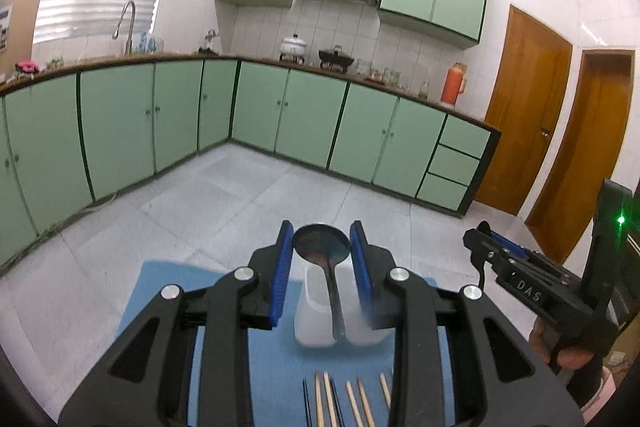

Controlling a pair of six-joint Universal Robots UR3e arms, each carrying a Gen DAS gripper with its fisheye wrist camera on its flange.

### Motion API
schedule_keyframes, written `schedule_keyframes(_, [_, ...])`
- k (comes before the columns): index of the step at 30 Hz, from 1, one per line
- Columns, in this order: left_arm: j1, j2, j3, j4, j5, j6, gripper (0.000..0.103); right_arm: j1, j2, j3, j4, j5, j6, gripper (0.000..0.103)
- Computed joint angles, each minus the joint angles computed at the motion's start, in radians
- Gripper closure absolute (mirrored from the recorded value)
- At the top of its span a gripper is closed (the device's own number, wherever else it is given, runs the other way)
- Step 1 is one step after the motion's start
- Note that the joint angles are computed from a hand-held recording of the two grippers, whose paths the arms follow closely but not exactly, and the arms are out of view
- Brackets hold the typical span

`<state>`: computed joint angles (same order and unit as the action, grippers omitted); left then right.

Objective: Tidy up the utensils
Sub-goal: 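Lift both spoons and carry them over the white utensil holder, then lower the spoons into the holder and open both tools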

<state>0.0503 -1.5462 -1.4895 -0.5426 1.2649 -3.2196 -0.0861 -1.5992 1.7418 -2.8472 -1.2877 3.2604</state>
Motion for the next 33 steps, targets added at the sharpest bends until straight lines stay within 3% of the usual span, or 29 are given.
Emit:
schedule_keyframes(9, [-0.137, -0.349, 0.382, -0.007, 0.134, -0.005, 0.075, 0.042, 0.283, -0.242, -0.124, -0.082, 0.039, 0.069])
schedule_keyframes(14, [-0.155, -0.471, 0.473, -0.014, 0.162, 0.002, 0.075, 0.061, 0.404, -0.300, -0.188, -0.131, 0.047, 0.069])
schedule_keyframes(23, [-0.150, -0.563, 0.485, -0.014, 0.164, 0.021, 0.075, 0.072, 0.510, -0.330, -0.238, -0.149, 0.055, 0.069])
schedule_keyframes(33, [-0.140, -0.564, 0.412, -0.003, 0.165, 0.039, 0.075, 0.054, 0.499, -0.214, -0.292, -0.101, 0.050, 0.069])
